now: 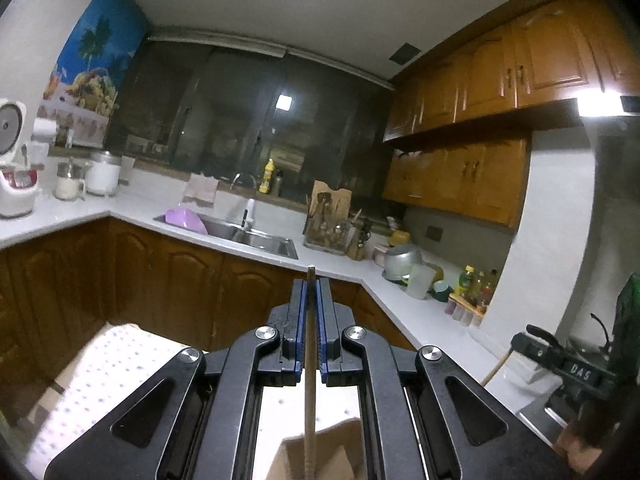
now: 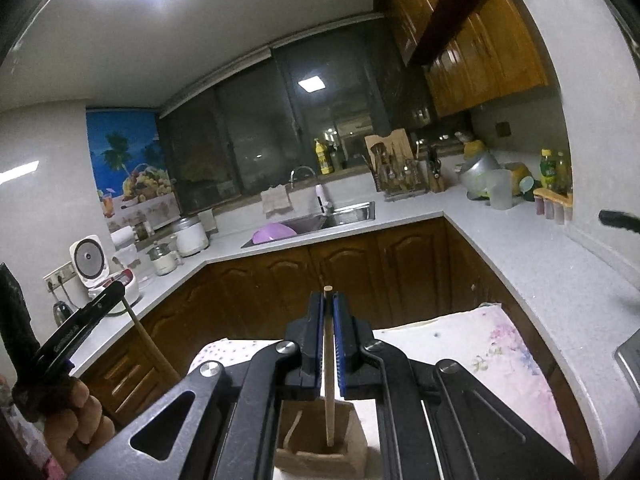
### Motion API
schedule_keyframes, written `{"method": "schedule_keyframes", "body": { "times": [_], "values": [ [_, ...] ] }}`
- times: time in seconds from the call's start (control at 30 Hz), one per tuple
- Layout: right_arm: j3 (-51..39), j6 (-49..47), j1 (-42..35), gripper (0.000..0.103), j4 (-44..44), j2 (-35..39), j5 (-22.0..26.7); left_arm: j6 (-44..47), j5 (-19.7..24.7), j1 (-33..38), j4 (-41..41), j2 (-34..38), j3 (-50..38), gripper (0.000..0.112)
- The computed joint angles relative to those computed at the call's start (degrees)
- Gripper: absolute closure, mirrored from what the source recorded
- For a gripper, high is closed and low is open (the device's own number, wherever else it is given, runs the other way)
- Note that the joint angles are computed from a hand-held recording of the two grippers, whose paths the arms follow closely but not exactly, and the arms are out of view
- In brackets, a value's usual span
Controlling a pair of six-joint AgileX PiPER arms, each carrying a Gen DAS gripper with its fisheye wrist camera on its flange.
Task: Organize utensils
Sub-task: 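Lift both held chopsticks and carry them above the wooden holder, then open both tools to drop the chopsticks into the wooden holder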
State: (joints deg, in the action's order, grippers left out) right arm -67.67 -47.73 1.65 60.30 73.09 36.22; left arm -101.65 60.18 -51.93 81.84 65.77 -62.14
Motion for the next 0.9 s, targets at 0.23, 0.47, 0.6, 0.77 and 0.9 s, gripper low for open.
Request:
{"method": "schedule_keyframes", "body": {
  "times": [0.23,0.47,0.6,0.77,0.9],
  "values": [
    [2.18,-3.59,3.02,0.098,3.51,5.95,-3.97,-12.04,-2.34,4.66,5.33,6.16,6.02,0.108],
    [6.86,-11.85,4.04,0.098,11.99,9.66,-5.46,-16.64,-5.92,7.01,5.28,9.25,10.14,0.108],
    [7.52,-14.45,2.73,0.098,15.8,10.37,-5.24,-16.4,-9.56,8.69,3.83,10.47,10.81,0.108],
    [6.05,-11.79,2.51,0.098,13.18,11.23,-5.14,-16.02,-11.12,9.4,3.0,11.01,10.99,0.107],
    [5.38,-10.07,2.08,0.098,11.93,11.74,-4.69,-13.54,-11.75,9.75,1.39,11.06,9.98,0.107]
  ]
}}
